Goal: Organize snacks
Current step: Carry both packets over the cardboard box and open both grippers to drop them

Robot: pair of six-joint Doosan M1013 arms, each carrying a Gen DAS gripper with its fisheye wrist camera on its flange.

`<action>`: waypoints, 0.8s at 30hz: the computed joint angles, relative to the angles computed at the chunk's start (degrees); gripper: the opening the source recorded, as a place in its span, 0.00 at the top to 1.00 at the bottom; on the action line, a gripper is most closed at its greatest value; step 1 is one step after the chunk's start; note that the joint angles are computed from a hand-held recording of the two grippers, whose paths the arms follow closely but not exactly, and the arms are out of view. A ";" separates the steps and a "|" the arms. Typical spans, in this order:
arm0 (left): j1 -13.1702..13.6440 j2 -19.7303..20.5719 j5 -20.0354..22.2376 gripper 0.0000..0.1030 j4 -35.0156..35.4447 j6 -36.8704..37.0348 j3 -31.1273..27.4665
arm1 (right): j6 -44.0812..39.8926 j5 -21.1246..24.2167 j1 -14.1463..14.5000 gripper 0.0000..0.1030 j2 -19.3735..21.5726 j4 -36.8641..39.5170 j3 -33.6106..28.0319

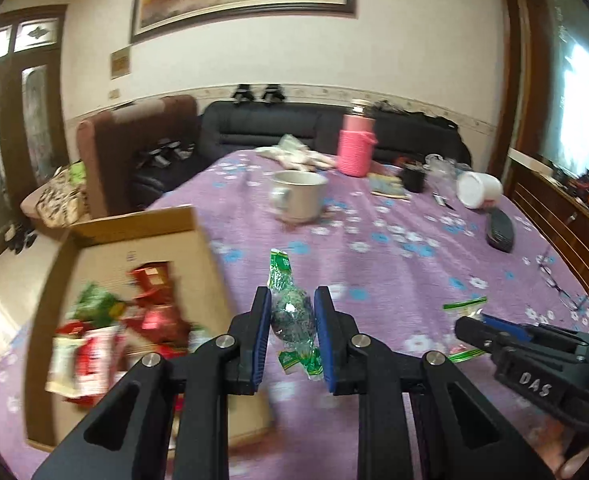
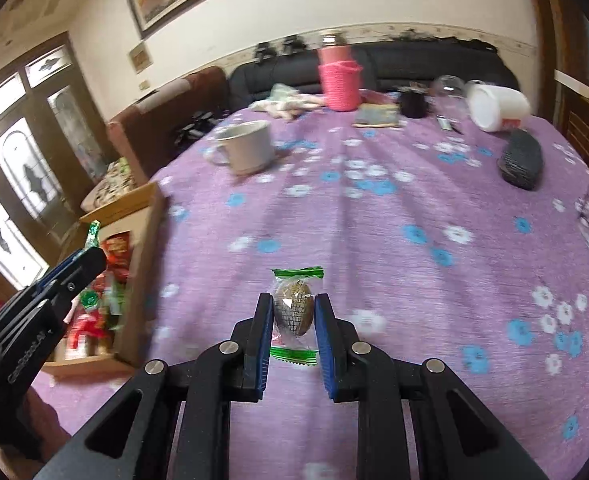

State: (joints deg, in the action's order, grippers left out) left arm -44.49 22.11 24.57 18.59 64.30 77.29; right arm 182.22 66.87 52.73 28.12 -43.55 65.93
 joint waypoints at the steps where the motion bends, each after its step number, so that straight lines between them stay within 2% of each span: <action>1: 0.51 -0.28 0.05 0.79 0.80 -1.06 0.34 | -1.67 -0.66 0.00 0.78 0.94 0.41 -1.74; 3: 2.00 -0.96 0.71 0.79 2.99 -4.16 1.26 | -4.41 -1.28 0.01 0.78 2.55 1.00 -4.55; 8: 6.04 -1.75 2.65 0.79 -0.92 -4.41 2.87 | -14.51 -2.50 -0.04 0.78 8.74 4.24 -14.87; 14: 7.66 -1.89 3.75 0.79 0.12 -6.22 4.41 | -23.60 -2.03 -0.41 0.77 15.92 9.33 -26.14; 16: 8.03 -1.60 3.82 0.79 -1.33 -5.24 4.54 | -24.78 -1.30 -0.60 0.77 17.27 10.53 -27.98; 20: 8.31 -1.01 4.20 0.79 -3.61 -3.67 4.17 | -24.12 -1.82 -0.61 0.75 17.65 10.56 -27.50; 22: 8.31 -1.01 4.21 0.72 -3.03 -4.82 4.22 | -24.27 -4.70 -0.76 0.73 16.55 11.69 -25.26; 23: 8.32 -0.92 4.61 0.62 -3.30 -4.82 4.08 | -23.98 -4.70 -0.61 0.72 16.34 11.31 -24.93; 24: 8.38 -0.90 4.85 0.58 -3.33 -5.10 4.03 | -23.44 -4.47 -0.32 0.71 16.05 10.16 -24.58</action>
